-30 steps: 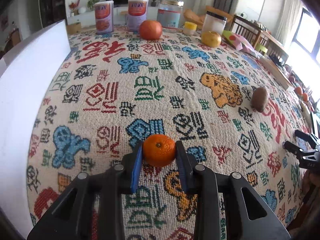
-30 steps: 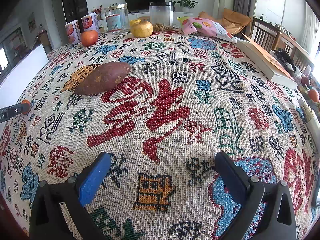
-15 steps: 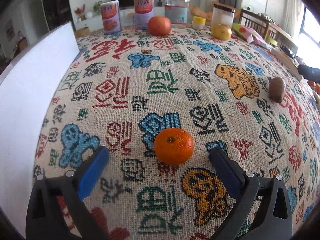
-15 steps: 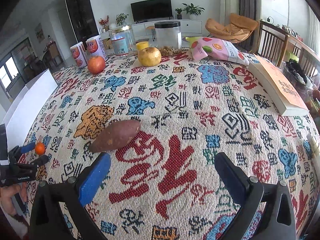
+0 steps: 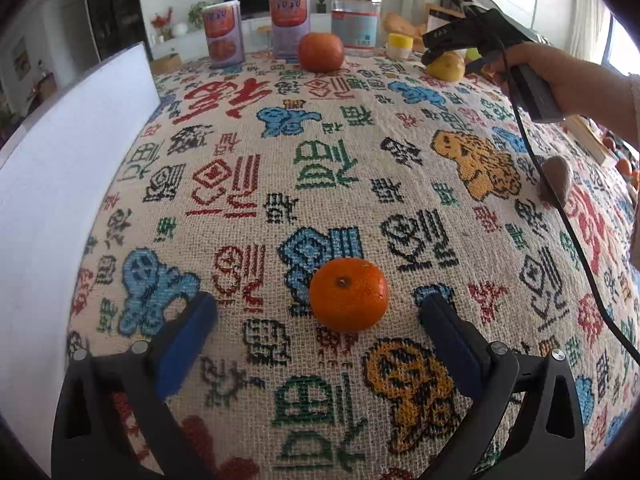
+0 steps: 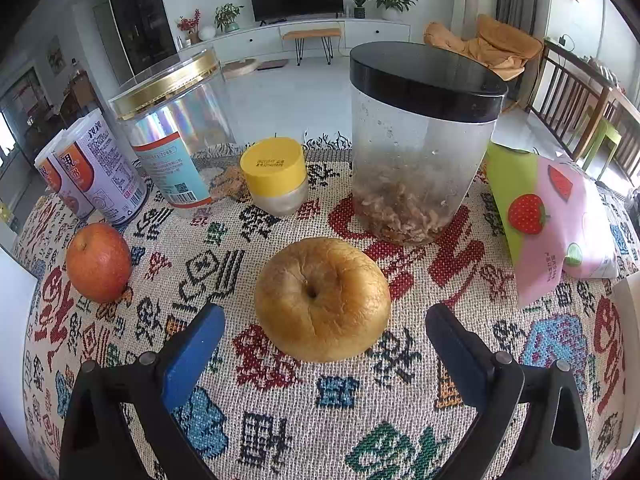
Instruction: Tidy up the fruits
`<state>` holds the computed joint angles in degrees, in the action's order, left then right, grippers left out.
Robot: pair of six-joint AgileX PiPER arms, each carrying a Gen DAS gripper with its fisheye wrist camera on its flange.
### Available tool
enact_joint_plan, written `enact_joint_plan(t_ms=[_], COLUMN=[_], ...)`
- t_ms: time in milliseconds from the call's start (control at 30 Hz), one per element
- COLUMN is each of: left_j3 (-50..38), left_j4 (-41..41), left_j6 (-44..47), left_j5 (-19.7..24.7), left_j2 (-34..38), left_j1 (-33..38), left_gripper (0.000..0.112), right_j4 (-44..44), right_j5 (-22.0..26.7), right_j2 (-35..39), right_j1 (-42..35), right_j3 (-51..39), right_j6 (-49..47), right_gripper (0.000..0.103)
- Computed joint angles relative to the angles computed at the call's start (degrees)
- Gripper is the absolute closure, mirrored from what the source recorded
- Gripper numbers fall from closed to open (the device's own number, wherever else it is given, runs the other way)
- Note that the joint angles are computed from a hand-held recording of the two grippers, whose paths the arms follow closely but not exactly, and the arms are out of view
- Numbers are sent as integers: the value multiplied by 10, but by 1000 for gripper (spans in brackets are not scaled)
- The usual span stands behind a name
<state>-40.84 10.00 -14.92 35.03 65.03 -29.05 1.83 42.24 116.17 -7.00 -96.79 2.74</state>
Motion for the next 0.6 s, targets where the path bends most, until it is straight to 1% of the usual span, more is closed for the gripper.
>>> enact_joint_plan(t_ms=[33, 67, 133, 233, 300, 333, 433, 533, 600], left_j3=[0, 0, 0, -1, -1, -1, -1, -1, -1], left_j4=[1, 1, 2, 2, 2, 3, 2, 3, 2], left_j6=[-1, -2, -5, -4, -4, -4, -4, -4, -4], left_j5=[-1, -1, -3, -3, -3, -3, -3, -3, -3], left_j2=[1, 1, 3, 4, 4, 5, 4, 5, 4], left_j1=[0, 0, 0, 2, 2, 2, 2, 2, 2], left_gripper=[10, 10, 10, 10, 10, 10, 10, 10, 10], right_j4=[-9, 3, -2, 40, 112, 154, 239, 259, 271], right_j5=[25, 41, 33, -7, -33, -35, -12, 60, 121], right_j2=[23, 36, 27, -38, -117, -161, -305, -457, -553], right_j1=[2, -1, -3, -20, -45, -61, -115, -186, -258], right_j3=[-31, -48, -33, 56, 146, 191, 321, 438, 517], right_j6=[11, 7, 18, -28, -107, -157, -281, -351, -406], right_gripper=[31, 33, 33, 33, 33, 33, 33, 33, 33])
